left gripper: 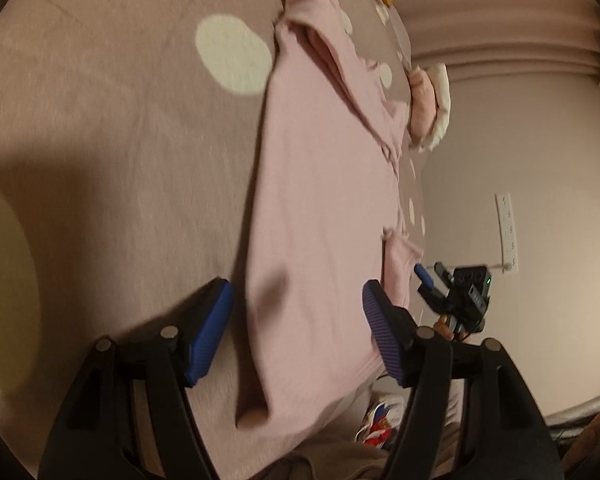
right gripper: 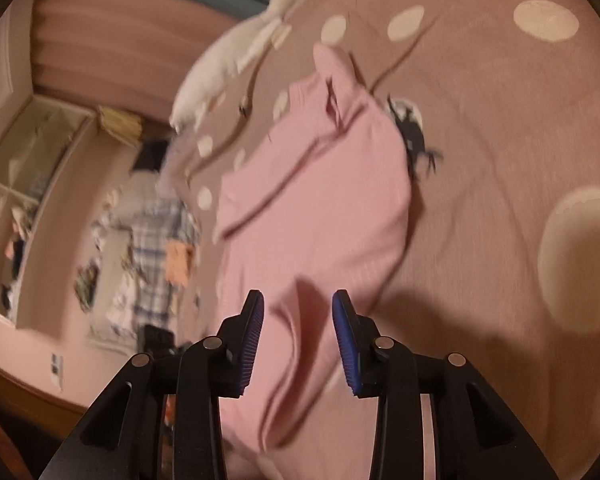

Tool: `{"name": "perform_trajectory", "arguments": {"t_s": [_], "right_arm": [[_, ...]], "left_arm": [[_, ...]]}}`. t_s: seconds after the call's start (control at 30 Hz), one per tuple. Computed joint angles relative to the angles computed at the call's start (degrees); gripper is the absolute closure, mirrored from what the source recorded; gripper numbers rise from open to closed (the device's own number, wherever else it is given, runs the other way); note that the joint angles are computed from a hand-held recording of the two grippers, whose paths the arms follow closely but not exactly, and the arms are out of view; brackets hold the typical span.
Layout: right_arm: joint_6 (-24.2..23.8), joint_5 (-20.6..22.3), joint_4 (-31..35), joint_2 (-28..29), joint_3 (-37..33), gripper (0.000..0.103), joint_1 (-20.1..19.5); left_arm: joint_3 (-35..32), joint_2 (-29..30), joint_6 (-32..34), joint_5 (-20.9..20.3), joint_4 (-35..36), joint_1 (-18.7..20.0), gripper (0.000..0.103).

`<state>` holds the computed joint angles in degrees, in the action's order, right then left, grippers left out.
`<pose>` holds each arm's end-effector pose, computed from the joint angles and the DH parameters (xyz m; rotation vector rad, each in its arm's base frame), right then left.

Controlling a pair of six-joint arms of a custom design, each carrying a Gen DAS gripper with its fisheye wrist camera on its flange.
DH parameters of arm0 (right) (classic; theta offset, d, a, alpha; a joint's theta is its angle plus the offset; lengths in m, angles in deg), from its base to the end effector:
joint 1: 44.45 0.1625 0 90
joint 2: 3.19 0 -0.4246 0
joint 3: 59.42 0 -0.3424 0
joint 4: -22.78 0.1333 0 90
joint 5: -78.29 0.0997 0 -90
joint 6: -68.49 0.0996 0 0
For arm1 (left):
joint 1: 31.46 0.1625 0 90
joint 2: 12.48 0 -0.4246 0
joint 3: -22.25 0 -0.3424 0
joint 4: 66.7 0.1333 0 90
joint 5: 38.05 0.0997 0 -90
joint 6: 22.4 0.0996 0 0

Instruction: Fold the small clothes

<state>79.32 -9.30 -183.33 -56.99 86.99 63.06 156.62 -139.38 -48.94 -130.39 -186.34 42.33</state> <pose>0.2413 -0.3080 0.1116 -0.1845 2.9398 -0.5789 0.0642 -0.2420 0.4030 0.2512 -2.9087 0.5109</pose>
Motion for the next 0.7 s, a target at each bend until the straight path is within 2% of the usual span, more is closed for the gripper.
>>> {"name": "perform_trajectory", "arguments": {"t_s": [0.13, 0.23, 0.3, 0.43, 0.5, 0.53, 0.6, 0.63, 0.67, 0.7], "right_arm": [[-0.82, -1.55, 3.36, 1.03, -2.70, 0.059, 2.36], [-1.34, -4.59, 7.13, 2.53, -6.00, 0.057, 4.22], [-1.41, -6.74, 10.42, 3.90, -8.49, 0.056, 5.53], [-2.48, -9.69, 13.31, 5.69, -11.09, 0.057, 7.28], [-2.31, -13.27, 15.16, 6.60, -12.36, 0.060, 8.49], [-2.26, -14.08, 15.53, 7.01, -12.64, 0.077, 8.66], [-1.23, -14.09, 15.38, 7.32, -12.24, 0.093, 8.19], [-0.64, -13.84, 13.89, 7.35, -11.42, 0.094, 7.89], [-0.34, -13.18, 11.51, 7.32, -10.18, 0.096, 7.46], [-0.05, -12.53, 9.13, 7.10, -8.88, 0.096, 7.27]], "left_arm": [[0.92, -1.01, -0.06, -2.84, 0.48, 0.58, 0.034], [1.30, -1.77, -0.49, -3.23, 2.38, -0.65, 0.034], [1.86, -1.94, -0.36, -5.35, 2.52, 0.01, 0.034], [3.30, -3.98, -3.08, -5.18, 2.77, -2.60, 0.034], [3.91, -5.56, -4.74, -4.38, 3.39, -4.66, 0.036], [4.53, -6.41, -5.70, -4.47, 3.47, -5.50, 0.040], [5.42, -7.60, -6.98, -5.24, 3.95, -6.16, 0.058], [6.34, -7.87, -8.12, -6.23, 3.76, -5.42, 0.079], [6.91, -7.96, -9.12, -6.64, 3.32, -5.08, 0.090], [7.49, -8.45, -9.87, -7.19, 2.82, -3.93, 0.091]]}}
